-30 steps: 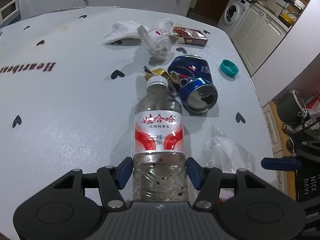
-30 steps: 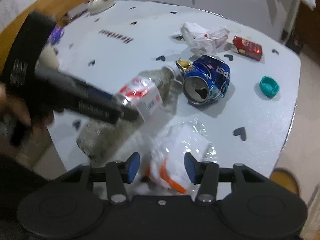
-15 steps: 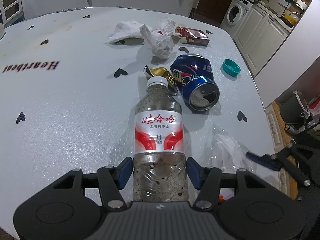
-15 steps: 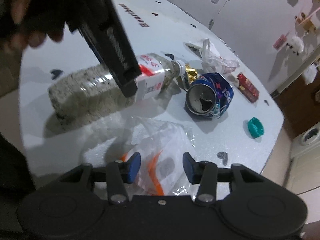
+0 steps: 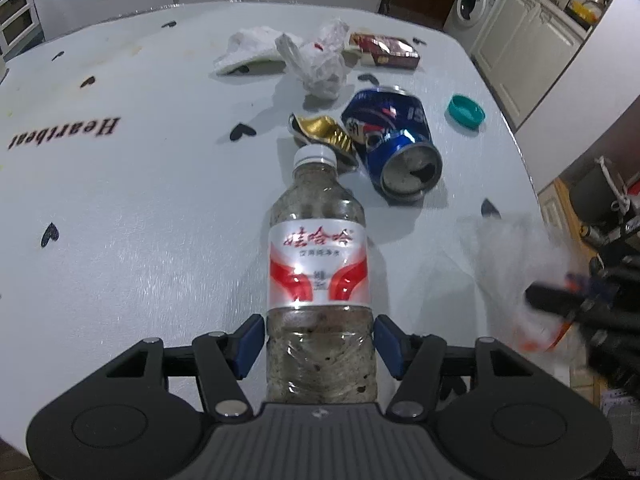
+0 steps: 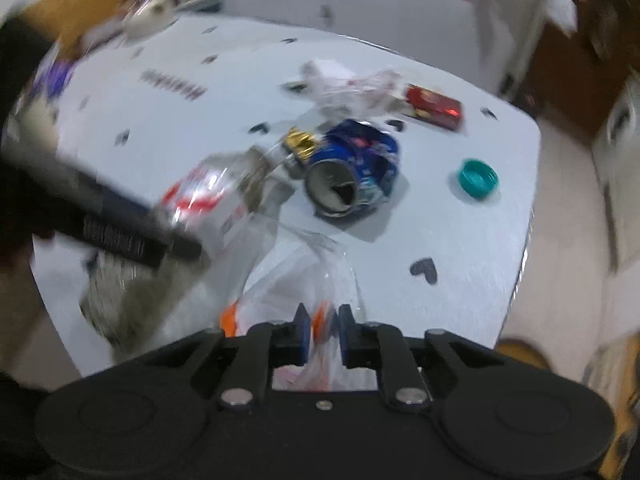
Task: Collect trash
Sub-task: 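Lift the water bottle with the left tool while the right tool lifts the plastic bag, then carry the water bottle and plastic bag with both tools over the trash bin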
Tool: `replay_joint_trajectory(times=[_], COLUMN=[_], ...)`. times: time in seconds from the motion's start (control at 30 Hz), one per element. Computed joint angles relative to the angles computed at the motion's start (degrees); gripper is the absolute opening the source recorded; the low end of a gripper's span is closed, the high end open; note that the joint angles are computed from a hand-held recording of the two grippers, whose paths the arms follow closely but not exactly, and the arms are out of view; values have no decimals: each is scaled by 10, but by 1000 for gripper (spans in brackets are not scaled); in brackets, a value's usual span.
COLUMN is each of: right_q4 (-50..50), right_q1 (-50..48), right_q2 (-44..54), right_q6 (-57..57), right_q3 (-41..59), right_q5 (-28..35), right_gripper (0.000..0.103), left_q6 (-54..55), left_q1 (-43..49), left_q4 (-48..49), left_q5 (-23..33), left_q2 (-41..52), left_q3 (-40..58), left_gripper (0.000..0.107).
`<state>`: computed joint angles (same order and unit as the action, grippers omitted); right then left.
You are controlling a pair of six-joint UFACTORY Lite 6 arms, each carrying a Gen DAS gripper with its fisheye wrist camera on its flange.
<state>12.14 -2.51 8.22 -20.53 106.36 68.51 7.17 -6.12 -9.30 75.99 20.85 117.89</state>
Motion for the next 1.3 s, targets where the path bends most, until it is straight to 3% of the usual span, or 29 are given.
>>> replay_joint_trajectory(times=[0.1, 0.5, 0.7, 1.03, 1.3], right_q4=[20, 34, 42, 55, 64], right_q1=[-23, -34, -39, -50, -64], right_q2=[10, -9, -4, -9, 2], right_q6=[31, 67, 74, 77, 83], right_q3=[34, 8, 5, 14, 67], right_q5=[30, 34, 35, 35, 41], right_gripper=[12, 12, 12, 11, 11], left_q6=[-1, -12, -8, -8, -16], left_q1=[-2, -15, -11, 14, 29], left_q4=[7, 15, 8, -13, -26], left_q5=[14, 39, 25, -20, -23], left_q2=[-6, -6, -18, -69, -61], left_q3=[-8, -11, -33, -49, 37], left_gripper=[72, 72, 60, 58, 58])
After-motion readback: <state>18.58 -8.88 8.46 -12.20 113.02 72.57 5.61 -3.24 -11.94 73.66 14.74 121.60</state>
